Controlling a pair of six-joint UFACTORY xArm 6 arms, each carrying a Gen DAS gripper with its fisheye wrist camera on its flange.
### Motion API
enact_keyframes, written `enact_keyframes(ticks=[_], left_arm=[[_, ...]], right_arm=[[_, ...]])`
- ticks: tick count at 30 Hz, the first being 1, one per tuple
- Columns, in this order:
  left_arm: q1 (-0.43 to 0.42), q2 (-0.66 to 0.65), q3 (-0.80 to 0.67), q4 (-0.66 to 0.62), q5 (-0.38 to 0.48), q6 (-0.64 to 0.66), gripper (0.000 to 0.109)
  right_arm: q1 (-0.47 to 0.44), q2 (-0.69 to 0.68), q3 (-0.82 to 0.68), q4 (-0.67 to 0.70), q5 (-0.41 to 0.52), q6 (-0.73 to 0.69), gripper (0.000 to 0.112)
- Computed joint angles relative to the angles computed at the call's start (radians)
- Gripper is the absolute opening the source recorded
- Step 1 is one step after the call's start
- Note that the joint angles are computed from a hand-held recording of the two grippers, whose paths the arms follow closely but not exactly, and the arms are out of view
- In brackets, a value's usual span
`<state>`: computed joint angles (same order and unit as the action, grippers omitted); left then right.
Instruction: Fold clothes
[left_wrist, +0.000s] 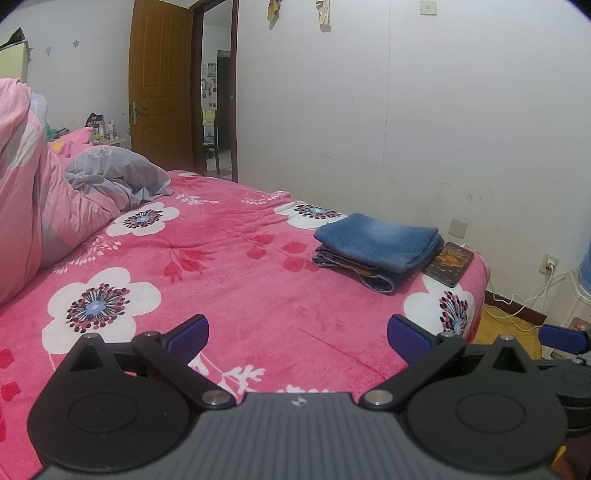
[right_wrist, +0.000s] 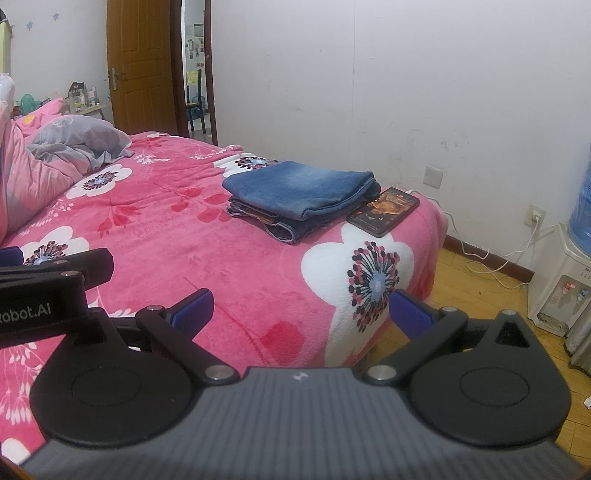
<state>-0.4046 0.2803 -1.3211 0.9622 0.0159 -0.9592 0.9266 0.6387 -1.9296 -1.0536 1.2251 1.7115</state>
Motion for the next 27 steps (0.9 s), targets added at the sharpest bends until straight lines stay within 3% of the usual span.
enact_keyframes(ticks=[27], left_arm=[[-0.003, -0.001, 0.004, -0.019, 0.004, 0.016, 0.103]], right_arm=[[0.0, -0.003, 0.006, 0.002, -0.001, 0.003, 0.102]])
